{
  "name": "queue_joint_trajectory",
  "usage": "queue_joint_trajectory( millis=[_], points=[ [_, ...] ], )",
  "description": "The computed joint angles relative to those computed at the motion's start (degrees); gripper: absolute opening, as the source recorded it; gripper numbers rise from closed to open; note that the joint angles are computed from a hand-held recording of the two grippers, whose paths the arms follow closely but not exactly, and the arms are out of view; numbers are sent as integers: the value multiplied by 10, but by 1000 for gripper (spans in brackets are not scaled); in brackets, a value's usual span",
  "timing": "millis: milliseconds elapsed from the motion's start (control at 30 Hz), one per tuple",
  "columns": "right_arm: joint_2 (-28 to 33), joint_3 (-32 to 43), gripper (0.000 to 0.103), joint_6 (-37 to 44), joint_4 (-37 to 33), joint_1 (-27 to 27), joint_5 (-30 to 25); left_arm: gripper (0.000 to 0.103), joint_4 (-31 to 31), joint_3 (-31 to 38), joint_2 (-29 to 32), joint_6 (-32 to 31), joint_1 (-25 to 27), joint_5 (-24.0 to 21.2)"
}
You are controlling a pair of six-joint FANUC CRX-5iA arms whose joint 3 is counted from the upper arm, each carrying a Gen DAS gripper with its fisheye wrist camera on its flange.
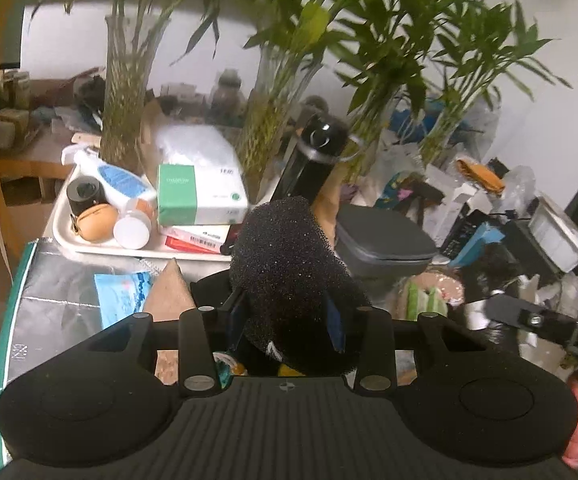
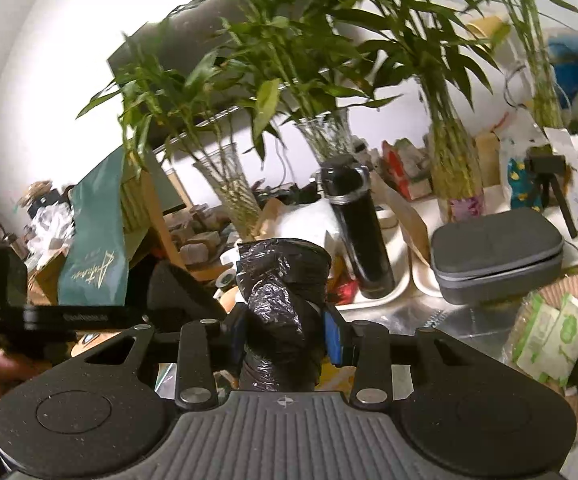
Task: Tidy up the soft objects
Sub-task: 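Grasp the black fuzzy foam piece with the left tool while the right tool holds the bundle, then lower both held black items into the cardboard box and open both tools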
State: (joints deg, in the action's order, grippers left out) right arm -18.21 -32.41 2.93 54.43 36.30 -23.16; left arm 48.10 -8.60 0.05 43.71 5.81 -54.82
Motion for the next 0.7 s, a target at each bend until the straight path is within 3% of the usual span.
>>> queue_joint_trajectory(
  millis=[167, 467, 700],
  points=[
    [-3, 18, 42, 74, -66, 30, -31, 40, 7, -15, -31, -27, 16, -24],
    [0, 69, 42, 234, -221, 85, -99, 40, -39, -15, -72, -24, 47, -90],
    [33, 129, 42, 291, -292, 110, -211, 40, -89, 5, -78, -13, 61, -143]
  ],
)
